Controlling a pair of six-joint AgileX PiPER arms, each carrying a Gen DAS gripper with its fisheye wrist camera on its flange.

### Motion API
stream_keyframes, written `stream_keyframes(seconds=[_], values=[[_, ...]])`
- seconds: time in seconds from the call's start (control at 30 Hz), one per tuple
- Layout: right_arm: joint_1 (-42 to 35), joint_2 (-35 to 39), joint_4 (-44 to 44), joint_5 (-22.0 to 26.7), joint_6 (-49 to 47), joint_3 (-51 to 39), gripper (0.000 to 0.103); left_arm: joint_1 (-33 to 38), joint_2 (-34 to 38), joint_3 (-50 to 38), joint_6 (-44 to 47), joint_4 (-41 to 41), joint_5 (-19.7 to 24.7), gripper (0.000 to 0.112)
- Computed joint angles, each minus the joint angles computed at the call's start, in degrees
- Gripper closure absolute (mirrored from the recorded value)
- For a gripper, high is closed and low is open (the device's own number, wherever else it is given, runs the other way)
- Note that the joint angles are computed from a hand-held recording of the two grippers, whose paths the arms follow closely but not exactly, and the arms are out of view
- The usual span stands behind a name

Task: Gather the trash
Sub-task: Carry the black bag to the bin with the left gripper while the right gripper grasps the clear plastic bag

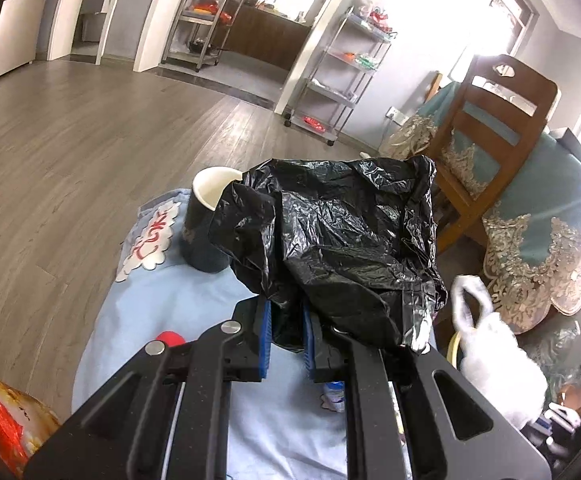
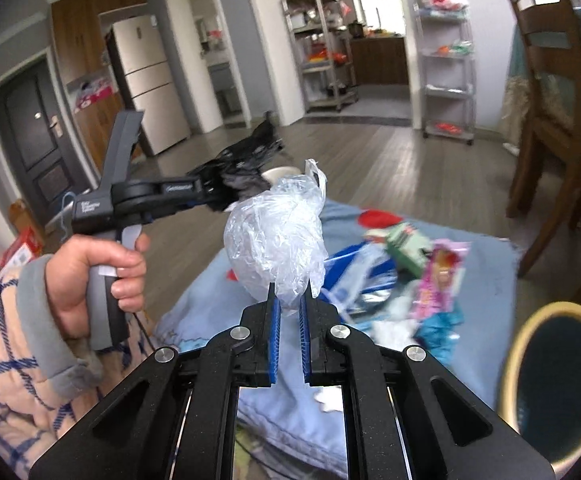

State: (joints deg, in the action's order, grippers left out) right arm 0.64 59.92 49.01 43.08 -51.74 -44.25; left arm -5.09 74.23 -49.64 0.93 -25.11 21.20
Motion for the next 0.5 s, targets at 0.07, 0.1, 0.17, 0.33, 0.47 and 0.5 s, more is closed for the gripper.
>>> stream_keyframes(seconds=[0.07,0.1,0.17,0.33,0.47,0.5], values=[[-5.8,-1.78,0.58,3.19,-2.13,0.26,0.093,-1.09,0.25,-0.61,-0.32,0.05,0.1,0.101],[-8.77,-2.3,0.83,4.52,-3.18,0.34,0.093,-2.1,0.43,-1.03,-0.93,0.49,0.11,0.101],[-14.71,-3.41,1.15,6.67,-5.3,0.96,0.093,-4.6,0.92,-2.05,-3.68,3.01,0.04,0.101],[-30.86,-3.69,3.69,11.83,-11.36,1.43,0.093,-13.23,3.49,-5.46,-12.41,11.84,-0.09,0.101],[-41.31,-1.73,6.52,13.85,-15.92,2.61,0.093,-20.59,7.16,-9.16,-20.63,20.15,0.21,0.101],[-43.82,-1.04,7.07,14.25,-16.67,2.71,0.093,-23.01,8.67,-10.66,-23.2,22.8,0.55,0.101]])
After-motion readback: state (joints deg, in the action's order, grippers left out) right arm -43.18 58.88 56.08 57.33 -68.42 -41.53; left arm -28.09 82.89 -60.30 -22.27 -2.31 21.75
